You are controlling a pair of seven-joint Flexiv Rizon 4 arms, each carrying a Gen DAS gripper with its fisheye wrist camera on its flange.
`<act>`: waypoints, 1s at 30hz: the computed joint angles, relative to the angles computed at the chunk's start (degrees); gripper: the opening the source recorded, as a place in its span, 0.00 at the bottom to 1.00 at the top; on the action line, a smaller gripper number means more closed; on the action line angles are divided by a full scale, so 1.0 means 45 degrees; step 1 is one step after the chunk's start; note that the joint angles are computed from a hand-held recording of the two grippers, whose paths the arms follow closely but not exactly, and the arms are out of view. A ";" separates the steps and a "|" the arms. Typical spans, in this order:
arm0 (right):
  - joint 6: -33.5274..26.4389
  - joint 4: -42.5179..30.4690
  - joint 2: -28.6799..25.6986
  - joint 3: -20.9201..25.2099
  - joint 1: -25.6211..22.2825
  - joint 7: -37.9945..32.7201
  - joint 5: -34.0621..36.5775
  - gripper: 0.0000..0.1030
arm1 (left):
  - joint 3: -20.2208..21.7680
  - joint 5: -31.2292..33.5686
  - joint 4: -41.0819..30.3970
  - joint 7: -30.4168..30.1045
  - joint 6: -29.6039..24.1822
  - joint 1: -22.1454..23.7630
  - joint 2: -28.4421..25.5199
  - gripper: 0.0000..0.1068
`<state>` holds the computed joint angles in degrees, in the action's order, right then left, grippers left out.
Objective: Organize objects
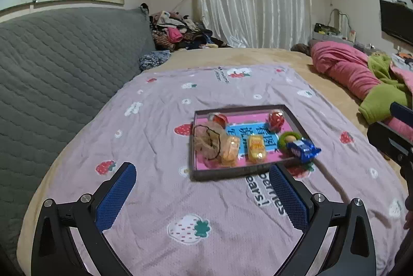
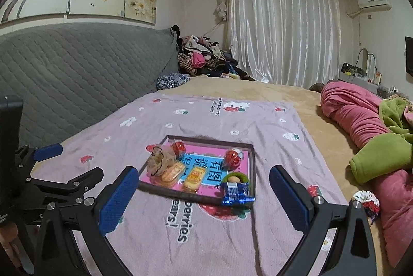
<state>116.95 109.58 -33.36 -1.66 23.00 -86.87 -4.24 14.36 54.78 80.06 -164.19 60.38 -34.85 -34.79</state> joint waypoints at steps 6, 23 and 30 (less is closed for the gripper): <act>0.0174 0.0308 -0.0029 0.0103 -0.0108 -0.0062 0.0062 0.99 | -0.0060 0.0035 0.0251 -0.0138 0.0356 0.0048 -0.0094 0.96; 0.0214 0.0834 -0.0079 0.0177 -0.0184 -0.0232 -0.0027 0.99 | 0.0188 -0.0598 0.0772 -0.0134 0.0736 -0.0083 -0.0250 0.96; 0.0224 0.0970 -0.0112 0.0312 -0.0356 -0.0058 -0.0057 0.99 | 0.0140 -0.0713 0.1012 -0.0271 0.0878 -0.0129 -0.0282 0.96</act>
